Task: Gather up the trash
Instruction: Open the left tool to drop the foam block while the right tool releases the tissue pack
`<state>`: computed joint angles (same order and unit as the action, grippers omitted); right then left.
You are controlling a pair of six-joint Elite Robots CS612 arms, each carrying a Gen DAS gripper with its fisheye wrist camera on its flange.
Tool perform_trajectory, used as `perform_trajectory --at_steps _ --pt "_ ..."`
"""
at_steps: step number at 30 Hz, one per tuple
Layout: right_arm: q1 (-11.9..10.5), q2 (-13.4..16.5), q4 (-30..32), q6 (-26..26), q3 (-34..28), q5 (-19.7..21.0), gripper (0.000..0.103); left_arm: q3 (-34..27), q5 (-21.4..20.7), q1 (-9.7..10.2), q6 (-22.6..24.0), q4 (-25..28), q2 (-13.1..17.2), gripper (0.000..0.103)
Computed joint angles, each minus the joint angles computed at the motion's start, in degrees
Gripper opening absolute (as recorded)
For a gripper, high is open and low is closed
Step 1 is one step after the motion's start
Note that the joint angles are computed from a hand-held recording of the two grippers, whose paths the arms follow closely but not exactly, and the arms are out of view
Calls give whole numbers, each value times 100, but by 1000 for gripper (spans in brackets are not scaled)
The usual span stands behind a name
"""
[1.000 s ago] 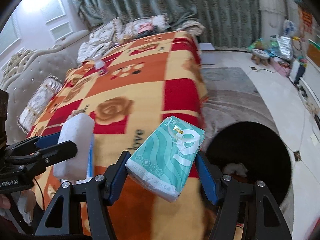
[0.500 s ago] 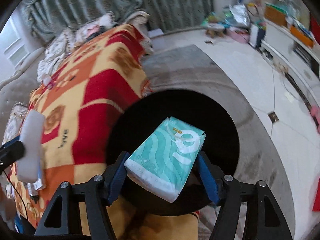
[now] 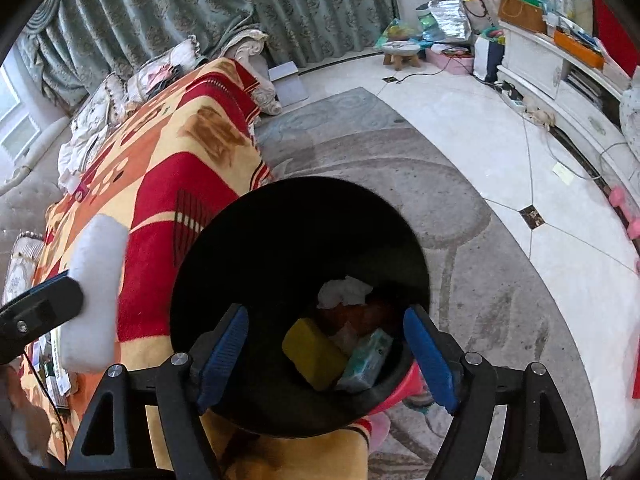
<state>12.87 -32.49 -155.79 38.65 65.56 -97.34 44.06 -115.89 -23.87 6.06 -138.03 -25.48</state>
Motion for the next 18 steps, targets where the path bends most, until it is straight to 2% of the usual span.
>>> perform_trajectory --at_steps 7,12,16,18 --pt "-11 -58 -77 -14 76 -46 80 -161 45 -9 10 210 94 70" --pt "-8 -49 -73 -4 51 15 80 -197 -101 14 -58 256 112 71" --pt "11 -9 -19 -69 -40 12 80 -397 -492 68 -180 391 216 71" --pt "20 -21 5 -100 -43 -33 80 -428 -484 72 -243 343 239 72"
